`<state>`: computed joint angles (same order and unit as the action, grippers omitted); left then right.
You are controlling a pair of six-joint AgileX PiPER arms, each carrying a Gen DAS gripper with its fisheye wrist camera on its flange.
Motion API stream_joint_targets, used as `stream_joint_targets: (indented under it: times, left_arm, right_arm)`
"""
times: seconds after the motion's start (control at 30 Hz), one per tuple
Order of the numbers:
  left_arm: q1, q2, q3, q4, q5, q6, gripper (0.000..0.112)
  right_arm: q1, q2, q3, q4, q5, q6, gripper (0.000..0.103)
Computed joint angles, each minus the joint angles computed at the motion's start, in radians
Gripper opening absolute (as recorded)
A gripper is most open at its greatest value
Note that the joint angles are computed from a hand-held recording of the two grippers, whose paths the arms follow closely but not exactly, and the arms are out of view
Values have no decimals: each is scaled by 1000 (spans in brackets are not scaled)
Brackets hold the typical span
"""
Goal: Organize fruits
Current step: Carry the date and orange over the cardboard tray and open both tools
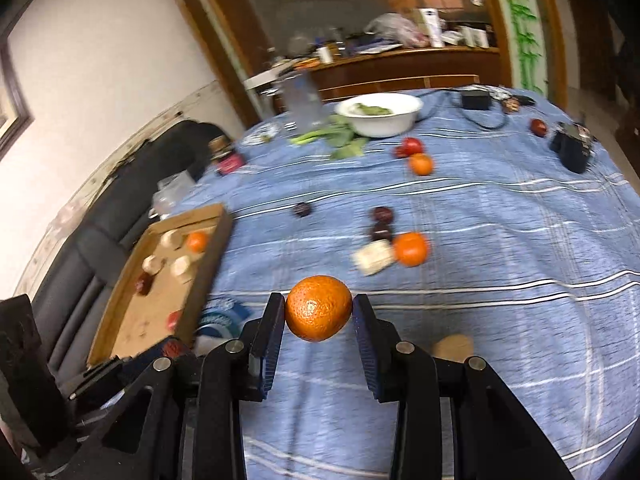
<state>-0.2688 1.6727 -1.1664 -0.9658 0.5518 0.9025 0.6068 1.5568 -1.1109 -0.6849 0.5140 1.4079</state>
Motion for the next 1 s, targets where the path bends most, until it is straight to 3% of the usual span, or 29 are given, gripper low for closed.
stream_joint_targets:
  times: [0.23,0.43,0.77,1.0]
  left_arm:
    - [217,-19,12,-47,57,50,32]
    - [347,80,-132,89,105,-59,32]
    - [353,274,-409,357,152,-293,32]
    - [305,404,-581,555,213,-463,32]
  right_arm:
    - [100,130,-168,39,36,-70,38]
    - [128,274,-365,146,64,-223,38]
    - [111,538,-753,357,171,-511,38]
    - [49,771,-1109,566,312,-704,39]
